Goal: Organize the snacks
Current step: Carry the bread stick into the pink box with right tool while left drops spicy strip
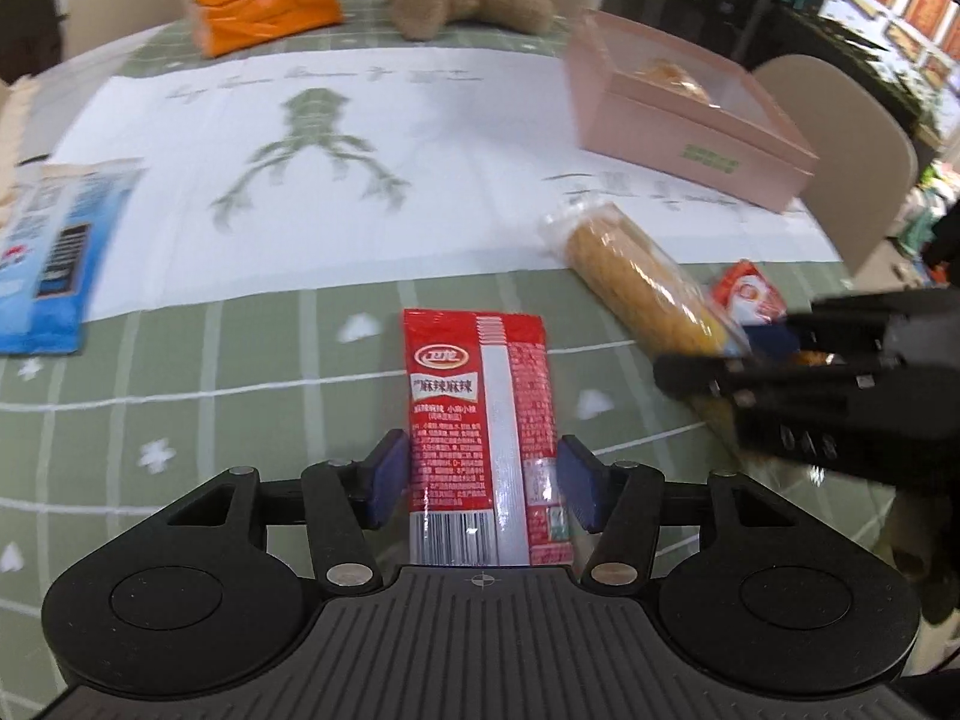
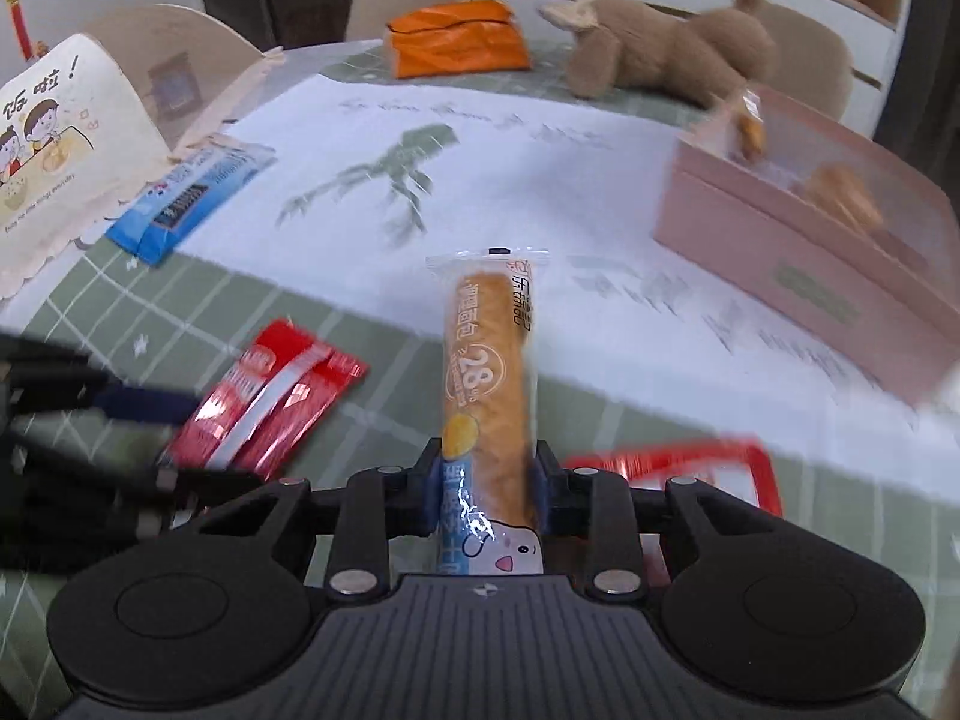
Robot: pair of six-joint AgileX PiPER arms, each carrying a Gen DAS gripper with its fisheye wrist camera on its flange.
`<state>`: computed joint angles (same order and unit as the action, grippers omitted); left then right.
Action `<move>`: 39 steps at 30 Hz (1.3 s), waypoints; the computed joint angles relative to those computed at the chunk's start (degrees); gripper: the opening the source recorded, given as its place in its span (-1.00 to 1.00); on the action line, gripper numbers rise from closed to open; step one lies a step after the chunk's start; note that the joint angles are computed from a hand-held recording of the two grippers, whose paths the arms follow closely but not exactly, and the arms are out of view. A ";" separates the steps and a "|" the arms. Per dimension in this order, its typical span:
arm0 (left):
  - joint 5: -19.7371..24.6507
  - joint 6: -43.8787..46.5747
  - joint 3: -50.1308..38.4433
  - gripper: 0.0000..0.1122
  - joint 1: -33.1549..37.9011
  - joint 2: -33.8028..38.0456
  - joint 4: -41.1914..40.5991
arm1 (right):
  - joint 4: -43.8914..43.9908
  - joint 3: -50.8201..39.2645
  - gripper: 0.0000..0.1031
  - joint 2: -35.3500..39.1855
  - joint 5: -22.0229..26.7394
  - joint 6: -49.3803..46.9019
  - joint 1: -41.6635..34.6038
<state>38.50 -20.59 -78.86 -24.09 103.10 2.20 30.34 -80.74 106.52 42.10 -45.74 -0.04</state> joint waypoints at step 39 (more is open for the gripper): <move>0.32 5.35 -1.44 -0.08 -2.88 0.66 -2.77 | 9.98 0.65 -0.46 -8.85 1.42 -3.89 -16.76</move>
